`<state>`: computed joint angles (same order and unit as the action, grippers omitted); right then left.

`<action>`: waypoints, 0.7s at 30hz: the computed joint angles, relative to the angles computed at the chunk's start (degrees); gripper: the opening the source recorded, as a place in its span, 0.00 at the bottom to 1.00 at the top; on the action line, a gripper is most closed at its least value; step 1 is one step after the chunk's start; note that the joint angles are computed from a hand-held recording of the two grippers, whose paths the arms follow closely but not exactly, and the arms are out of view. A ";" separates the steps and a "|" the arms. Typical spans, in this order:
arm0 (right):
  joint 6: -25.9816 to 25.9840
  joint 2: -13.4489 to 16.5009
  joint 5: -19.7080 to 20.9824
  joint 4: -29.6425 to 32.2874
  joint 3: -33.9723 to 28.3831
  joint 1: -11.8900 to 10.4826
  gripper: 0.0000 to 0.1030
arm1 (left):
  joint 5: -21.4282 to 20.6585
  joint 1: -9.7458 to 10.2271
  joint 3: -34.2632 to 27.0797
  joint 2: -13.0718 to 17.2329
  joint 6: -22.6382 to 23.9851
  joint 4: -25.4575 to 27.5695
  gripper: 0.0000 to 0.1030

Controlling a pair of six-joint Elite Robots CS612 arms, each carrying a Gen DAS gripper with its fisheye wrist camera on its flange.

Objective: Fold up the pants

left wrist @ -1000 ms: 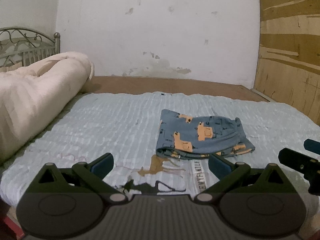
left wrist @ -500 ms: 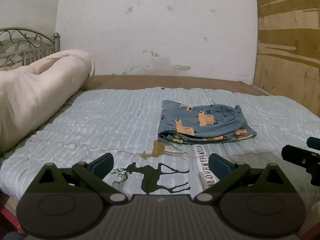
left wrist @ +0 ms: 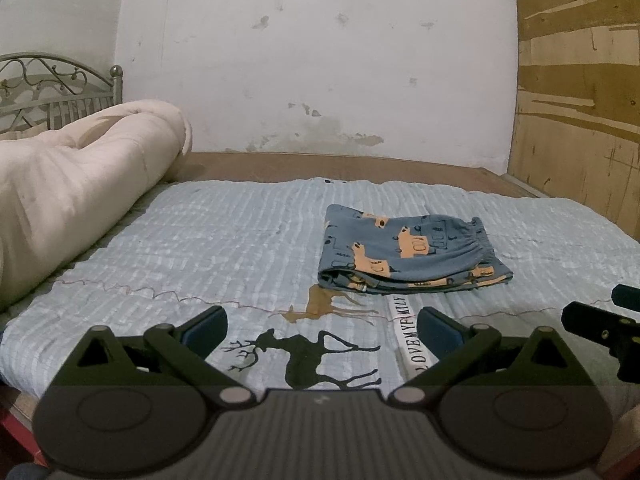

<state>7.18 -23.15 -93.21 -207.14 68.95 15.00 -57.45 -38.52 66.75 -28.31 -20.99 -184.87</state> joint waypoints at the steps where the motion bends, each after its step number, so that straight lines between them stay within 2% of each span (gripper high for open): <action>1: 0.00 0.00 0.00 0.00 0.00 0.00 0.99 | 0.03 -0.01 0.00 0.00 -0.04 0.04 0.99; 21: 0.30 0.17 -0.54 0.16 -0.06 -0.14 0.99 | 0.02 0.02 0.24 -0.29 -0.35 0.53 0.99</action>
<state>7.48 -22.98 -93.75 -206.98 68.89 14.86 -57.43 -38.51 66.99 -28.60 -21.34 -184.34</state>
